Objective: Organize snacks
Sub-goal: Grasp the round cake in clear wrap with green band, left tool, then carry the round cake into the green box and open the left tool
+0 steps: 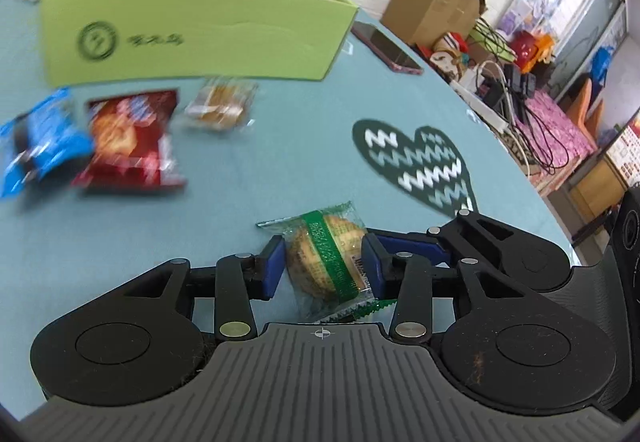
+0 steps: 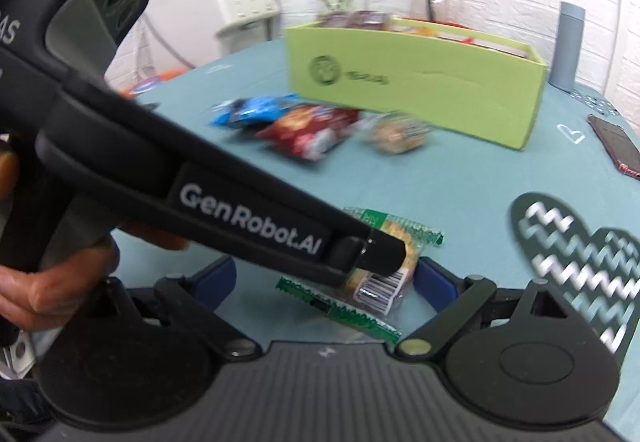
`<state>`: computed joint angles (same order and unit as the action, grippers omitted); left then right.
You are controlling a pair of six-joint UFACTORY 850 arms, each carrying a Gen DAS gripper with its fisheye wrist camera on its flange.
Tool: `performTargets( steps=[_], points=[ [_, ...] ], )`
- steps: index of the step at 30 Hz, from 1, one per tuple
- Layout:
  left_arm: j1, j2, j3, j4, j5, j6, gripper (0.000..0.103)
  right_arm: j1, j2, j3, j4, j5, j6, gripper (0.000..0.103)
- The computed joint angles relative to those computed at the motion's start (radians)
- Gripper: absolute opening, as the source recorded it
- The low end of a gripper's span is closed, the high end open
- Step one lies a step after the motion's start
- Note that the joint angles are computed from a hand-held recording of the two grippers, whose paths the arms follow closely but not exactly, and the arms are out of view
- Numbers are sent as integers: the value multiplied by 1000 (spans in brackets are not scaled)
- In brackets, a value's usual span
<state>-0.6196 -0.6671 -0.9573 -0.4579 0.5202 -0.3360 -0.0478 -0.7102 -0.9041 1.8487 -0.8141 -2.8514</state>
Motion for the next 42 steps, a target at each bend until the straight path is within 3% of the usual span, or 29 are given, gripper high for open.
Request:
performTargets(
  steps=[3, 7, 10, 12, 13, 14, 16, 17, 23, 27, 31, 34, 38, 39, 40, 41, 42],
  points=[
    [-38, 31, 60, -92, 48, 39, 26, 1, 21, 56, 15, -22, -62, 93],
    [-73, 67, 115, -184, 118, 62, 45, -16, 48, 92, 35, -61, -73, 93],
    [-86, 79, 141, -175, 157, 39, 46, -32, 60, 107, 67, -63, -76, 93],
    [-77, 67, 131, -130, 144, 8, 42, -24, 50, 98, 80, -44, -80, 92],
    [-70, 54, 118, -104, 123, -8, 34, -20, 45, 96, 77, -38, -86, 74],
    [-64, 43, 105, -81, 102, -25, 23, -15, 43, 99, 95, -41, -118, 72],
    [-73, 39, 97, -128, 109, 30, 16, -8, 51, 108, 133, -29, -164, 69],
    [-76, 44, 95, -160, 108, 57, 7, -10, 55, 105, 131, -34, -157, 69],
    [-21, 108, 92, -129, 161, 84, 6, 9, 76, 43, 161, -116, -134, 69],
    [44, 116, 3, -174, 153, 241, 6, 59, 53, -77, 219, -132, -126, 69],
    [132, 71, -134, -189, 98, 358, 8, 109, -23, -280, 206, -78, -16, 70],
    [202, -3, -261, -180, 8, 402, 9, 141, -113, -462, 125, 3, 144, 70],
    [280, -118, -417, -145, -131, 384, 9, 177, -262, -714, -71, 115, 419, 70],
    [296, -149, -452, -137, -165, 382, 9, 186, -296, -769, -137, 138, 495, 74],
    [306, -174, -477, -123, -188, 372, 13, 192, -327, -814, -200, 153, 558, 77],
    [313, -190, -487, -85, -196, 335, 23, 196, -344, -836, -222, 159, 578, 77],
    [319, -197, -485, -7, -196, 263, 25, 191, -354, -846, -231, 135, 598, 77]
  ],
)
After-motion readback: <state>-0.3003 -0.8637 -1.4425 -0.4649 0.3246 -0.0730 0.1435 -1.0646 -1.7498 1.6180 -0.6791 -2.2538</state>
